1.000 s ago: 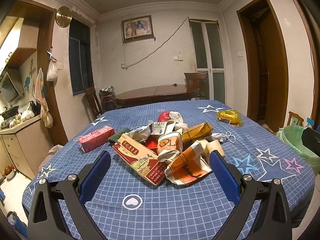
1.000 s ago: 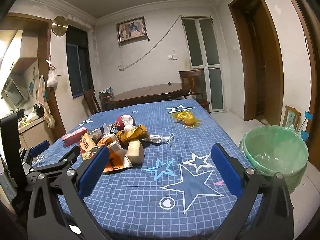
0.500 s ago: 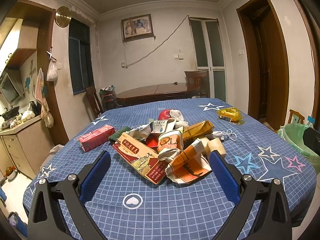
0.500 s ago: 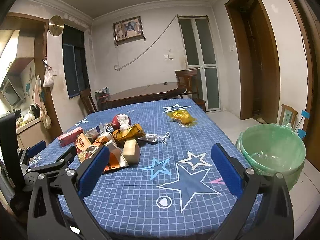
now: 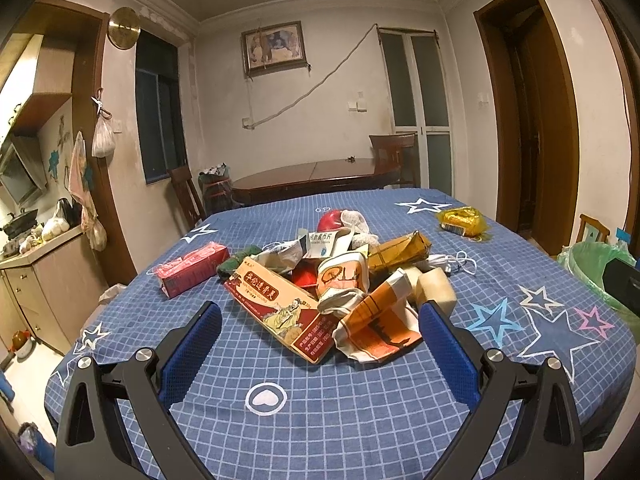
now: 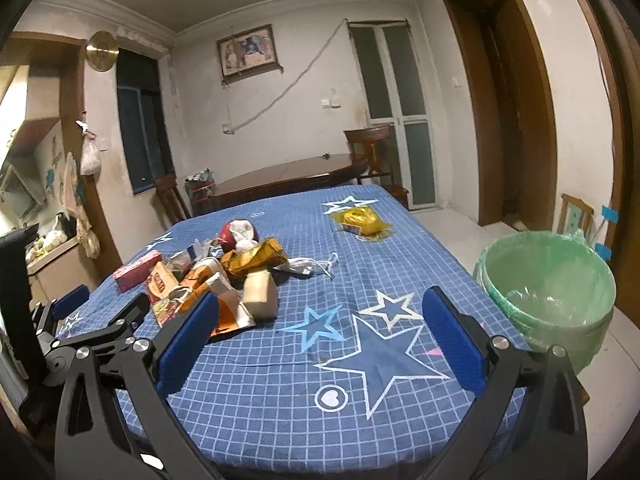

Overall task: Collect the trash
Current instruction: 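Grasp the red-and-gold medicine box with the left tool while the right tool grasps an orange paper cup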

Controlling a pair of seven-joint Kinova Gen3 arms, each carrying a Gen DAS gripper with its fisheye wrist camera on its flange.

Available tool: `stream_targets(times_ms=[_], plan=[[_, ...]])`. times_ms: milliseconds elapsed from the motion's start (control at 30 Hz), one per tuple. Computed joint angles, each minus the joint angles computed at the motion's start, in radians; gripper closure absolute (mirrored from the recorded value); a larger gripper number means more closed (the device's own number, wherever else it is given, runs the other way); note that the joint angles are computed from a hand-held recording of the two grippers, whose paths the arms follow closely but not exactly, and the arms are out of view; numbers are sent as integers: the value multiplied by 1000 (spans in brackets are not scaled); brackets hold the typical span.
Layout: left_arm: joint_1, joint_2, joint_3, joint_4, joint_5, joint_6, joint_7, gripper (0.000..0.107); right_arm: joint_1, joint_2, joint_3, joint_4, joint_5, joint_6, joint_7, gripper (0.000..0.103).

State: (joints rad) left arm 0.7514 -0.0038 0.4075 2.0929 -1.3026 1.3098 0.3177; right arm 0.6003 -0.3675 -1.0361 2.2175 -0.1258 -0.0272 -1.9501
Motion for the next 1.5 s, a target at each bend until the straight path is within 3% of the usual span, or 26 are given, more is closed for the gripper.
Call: stream_targets(times_ms=[200,300,467,667,833,900,967,1033,1133,1300,1500], plan=[[-18,-4,-14,-7,24,-27,-24,9,-22,27,31,-2,-20,26,-38,5],[-32,-4,-21,-13,40,-44,-41,9,-82,55,74,-12,9,49,-36,5],[-57,-14,-33,-7,50,-31,-19,9,-34,41,4,-43,67,79,-44,5],[-187,-129,-98,35,126,-167,-116,9,11,97,-59,-89,125,108,-59,5],[-276,-199,-133,63,196,-263,-203,9,-25,230,-94,-157,289,140,-119,7],[-303,-215,-134,72,209,-292,-224,9,-99,317,-71,-204,370,172,-142,11],[-327,-220,-122,78,207,-310,-240,9,-191,410,-37,-266,403,209,-146,19],[-351,-216,-99,77,202,-312,-247,9,-226,502,-54,-337,406,267,-132,25],[-392,-214,-77,83,200,-326,-254,9,-317,624,-37,-441,456,364,-200,36],[-470,-223,-95,90,243,-400,-297,9,-353,762,-38,-550,350,451,-214,45],[-540,-218,-93,105,251,-473,-325,9,-390,783,42,-565,217,422,-249,47]])
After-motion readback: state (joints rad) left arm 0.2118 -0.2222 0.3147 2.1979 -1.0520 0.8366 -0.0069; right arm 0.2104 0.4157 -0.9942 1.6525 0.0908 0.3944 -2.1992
